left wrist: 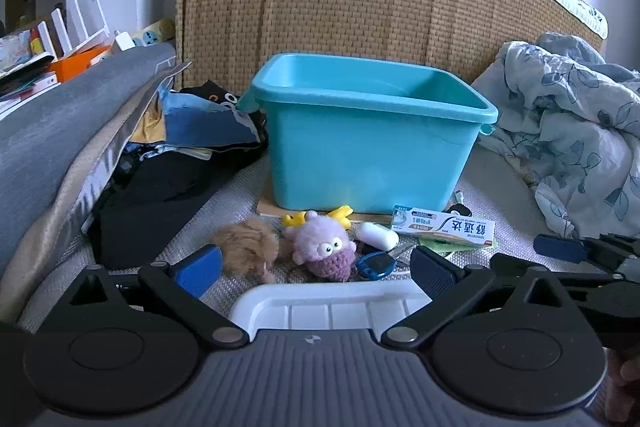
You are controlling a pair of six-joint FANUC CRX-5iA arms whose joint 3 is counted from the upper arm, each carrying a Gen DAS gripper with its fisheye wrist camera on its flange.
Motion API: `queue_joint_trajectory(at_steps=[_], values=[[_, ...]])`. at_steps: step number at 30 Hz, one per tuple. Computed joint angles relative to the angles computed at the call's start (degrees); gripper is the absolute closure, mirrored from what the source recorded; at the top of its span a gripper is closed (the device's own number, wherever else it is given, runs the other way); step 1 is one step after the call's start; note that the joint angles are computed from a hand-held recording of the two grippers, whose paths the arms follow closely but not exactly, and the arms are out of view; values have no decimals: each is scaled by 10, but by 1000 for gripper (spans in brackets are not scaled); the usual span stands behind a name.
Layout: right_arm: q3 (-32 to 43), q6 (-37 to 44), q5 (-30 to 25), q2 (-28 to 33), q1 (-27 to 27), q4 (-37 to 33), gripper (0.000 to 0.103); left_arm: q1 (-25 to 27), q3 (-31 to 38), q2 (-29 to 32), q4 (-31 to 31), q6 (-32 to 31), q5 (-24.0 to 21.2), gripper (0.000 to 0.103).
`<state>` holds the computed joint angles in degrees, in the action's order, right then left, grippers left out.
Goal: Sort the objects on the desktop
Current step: 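Move both tools toward the toothpaste box beside the teal bin, then grasp the white toothpaste box with the right gripper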
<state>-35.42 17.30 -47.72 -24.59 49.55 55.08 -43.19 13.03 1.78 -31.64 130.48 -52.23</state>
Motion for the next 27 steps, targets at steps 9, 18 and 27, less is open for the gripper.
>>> queue_joint_trajectory(at_steps=[9, 18, 27], values=[[18, 73, 44, 21, -34, -15, 45, 23, 25, 27, 16, -32, 23, 0], [42, 141, 69, 51, -69, -43, 45, 43, 33, 46, 37, -40, 31, 0], [49, 199, 101, 80, -94, -21, 45, 52, 41, 62, 54, -66, 48, 0]])
